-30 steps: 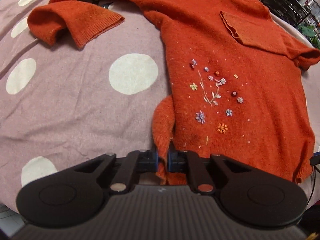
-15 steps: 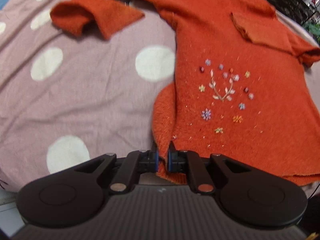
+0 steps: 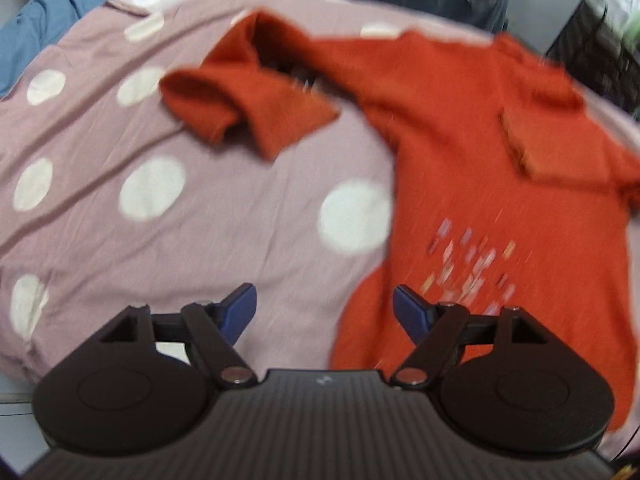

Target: Fold small clothes

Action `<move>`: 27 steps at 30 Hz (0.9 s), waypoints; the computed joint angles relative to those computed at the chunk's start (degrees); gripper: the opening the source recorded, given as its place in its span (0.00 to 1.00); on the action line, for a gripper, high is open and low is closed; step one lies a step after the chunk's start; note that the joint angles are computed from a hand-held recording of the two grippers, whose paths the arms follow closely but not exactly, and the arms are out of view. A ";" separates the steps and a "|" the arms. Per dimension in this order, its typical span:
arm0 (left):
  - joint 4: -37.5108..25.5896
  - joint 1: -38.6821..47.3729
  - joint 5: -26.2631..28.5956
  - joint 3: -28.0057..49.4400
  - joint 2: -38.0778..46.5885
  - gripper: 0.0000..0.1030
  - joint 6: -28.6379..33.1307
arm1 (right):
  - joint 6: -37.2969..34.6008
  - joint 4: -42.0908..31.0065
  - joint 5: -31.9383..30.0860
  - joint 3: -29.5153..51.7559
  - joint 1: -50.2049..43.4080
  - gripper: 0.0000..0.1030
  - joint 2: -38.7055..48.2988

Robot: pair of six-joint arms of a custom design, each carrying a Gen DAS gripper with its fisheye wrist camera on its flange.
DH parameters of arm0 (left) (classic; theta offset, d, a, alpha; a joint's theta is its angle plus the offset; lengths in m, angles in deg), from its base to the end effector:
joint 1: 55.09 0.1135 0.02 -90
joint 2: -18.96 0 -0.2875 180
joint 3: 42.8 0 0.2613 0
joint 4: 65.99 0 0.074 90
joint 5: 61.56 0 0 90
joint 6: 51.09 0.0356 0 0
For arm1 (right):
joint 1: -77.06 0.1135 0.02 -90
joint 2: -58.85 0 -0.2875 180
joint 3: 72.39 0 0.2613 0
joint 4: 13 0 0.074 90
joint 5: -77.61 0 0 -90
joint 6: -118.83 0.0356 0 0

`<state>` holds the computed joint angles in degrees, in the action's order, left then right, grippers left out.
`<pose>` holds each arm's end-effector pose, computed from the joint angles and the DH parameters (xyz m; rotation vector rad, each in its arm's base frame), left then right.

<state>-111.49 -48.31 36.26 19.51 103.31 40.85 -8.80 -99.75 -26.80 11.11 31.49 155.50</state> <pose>0.2743 0.0277 0.2006 -0.0785 2.7363 -0.1452 0.2087 -0.2002 0.2328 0.2459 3.0586 0.4665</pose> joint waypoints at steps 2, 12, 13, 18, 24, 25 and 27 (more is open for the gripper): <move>1.98 -3.25 1.75 3.73 3.26 0.74 -3.75 | 2.18 2.09 -2.03 2.39 -0.24 0.41 0.19; 7.06 -23.04 -0.44 32.08 31.78 0.75 -12.29 | 12.33 13.08 -6.32 3.97 7.42 0.51 0.71; 6.89 -23.99 -0.43 34.96 34.83 0.75 -12.65 | 13.19 13.74 -6.63 3.74 7.92 0.52 0.98; 2.12 -27.16 -0.80 49.95 48.87 0.75 -14.15 | 15.77 13.62 -7.58 3.92 9.41 0.53 1.89; 1.73 -30.53 -3.73 54.54 54.15 0.39 -13.27 | 17.84 13.17 -6.93 3.30 8.52 0.53 2.55; 1.46 -30.59 -2.25 54.70 53.85 0.14 -13.16 | 17.98 13.28 -6.81 3.27 8.40 0.53 2.70; 2.29 -30.29 0.75 53.91 52.45 0.05 -13.23 | 18.19 13.50 -6.74 3.39 8.21 0.53 3.06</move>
